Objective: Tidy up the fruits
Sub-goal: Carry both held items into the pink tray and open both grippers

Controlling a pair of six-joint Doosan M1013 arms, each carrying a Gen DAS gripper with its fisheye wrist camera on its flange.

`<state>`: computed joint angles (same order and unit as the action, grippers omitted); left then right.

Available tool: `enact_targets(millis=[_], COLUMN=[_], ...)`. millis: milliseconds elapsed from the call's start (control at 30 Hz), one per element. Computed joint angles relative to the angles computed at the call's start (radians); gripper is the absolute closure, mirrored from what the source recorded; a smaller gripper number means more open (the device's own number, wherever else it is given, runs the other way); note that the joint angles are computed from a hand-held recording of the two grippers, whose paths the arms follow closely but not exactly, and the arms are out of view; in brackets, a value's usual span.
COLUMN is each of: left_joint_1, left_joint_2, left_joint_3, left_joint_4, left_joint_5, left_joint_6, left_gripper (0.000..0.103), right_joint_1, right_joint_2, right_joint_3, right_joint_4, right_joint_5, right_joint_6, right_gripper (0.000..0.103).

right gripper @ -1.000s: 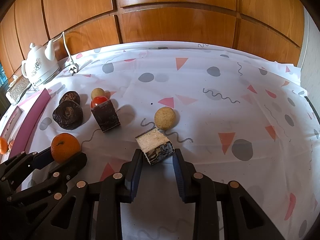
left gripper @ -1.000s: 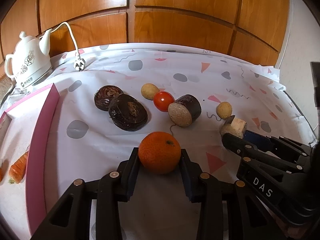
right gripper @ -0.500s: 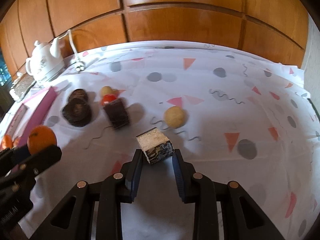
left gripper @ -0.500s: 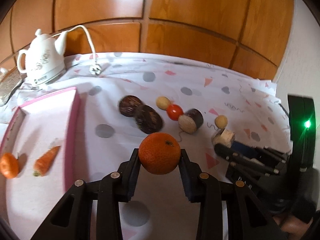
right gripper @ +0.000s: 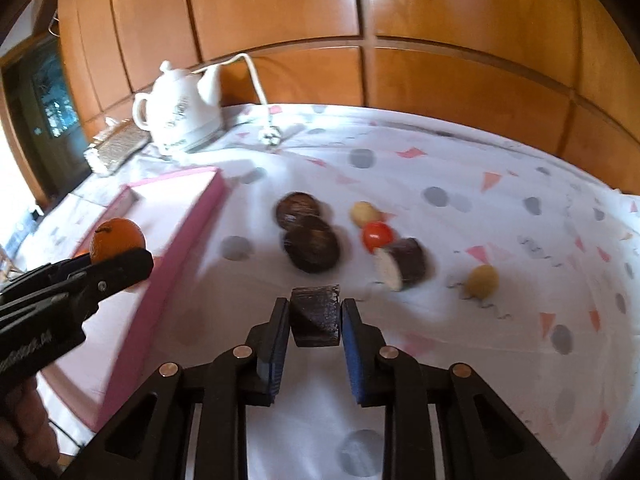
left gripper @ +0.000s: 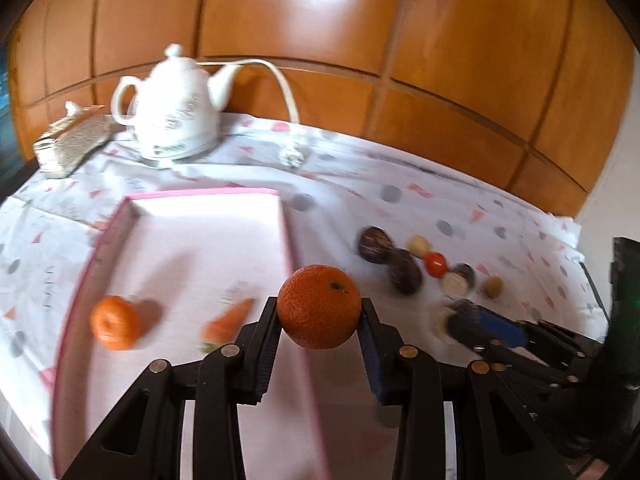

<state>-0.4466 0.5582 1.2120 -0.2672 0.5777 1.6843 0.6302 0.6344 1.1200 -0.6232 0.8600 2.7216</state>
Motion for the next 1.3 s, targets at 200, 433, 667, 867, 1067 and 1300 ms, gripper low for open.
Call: enact_targets(millis=[200,433,667,867,1067,1300], left_joint_1=[0.037,0.071,0.082,0.077,0.061,0.038], left_joint_2=[0.008,0.046,0.049,0.029,0.006,-0.009], left_joint_3=[-0.015,-0.082,-0.099,-0.062,-0.022,0.002], left_joint_4=[0.078,0.131,0.167,0.232,0.22,0.176], left_joint_5=[-0.005,0.038,0.02,0.012,-0.005,-0.016], left_joint_6=[-0.109,-0.189,-0.262,-0.327,-0.292,-0.212], left_gripper=[0.065,0.064,0.049,0.049,0.049,0.047], right_joint_1=[0.0,0.0,0.007,0.017,0.019,0.017], right_joint_2=[0.008,0.064,0.143,0.145,0.1,0.059], right_joint_3=[-0.035,-0.138,-0.27,-0.267,-0.181,-0.108], right_joint_4=[0.091,0.323,0.465,0.391,0.267,0.146], right_joint_5=[-0.113,-0.186,-0.146,-0.118,-0.125,-0.105], right_joint_6=[-0.095,-0.342,-0.499,-0.436,-0.274,-0.114], right_gripper=[0.078,0.078,0.074,0.071,0.071,0.069])
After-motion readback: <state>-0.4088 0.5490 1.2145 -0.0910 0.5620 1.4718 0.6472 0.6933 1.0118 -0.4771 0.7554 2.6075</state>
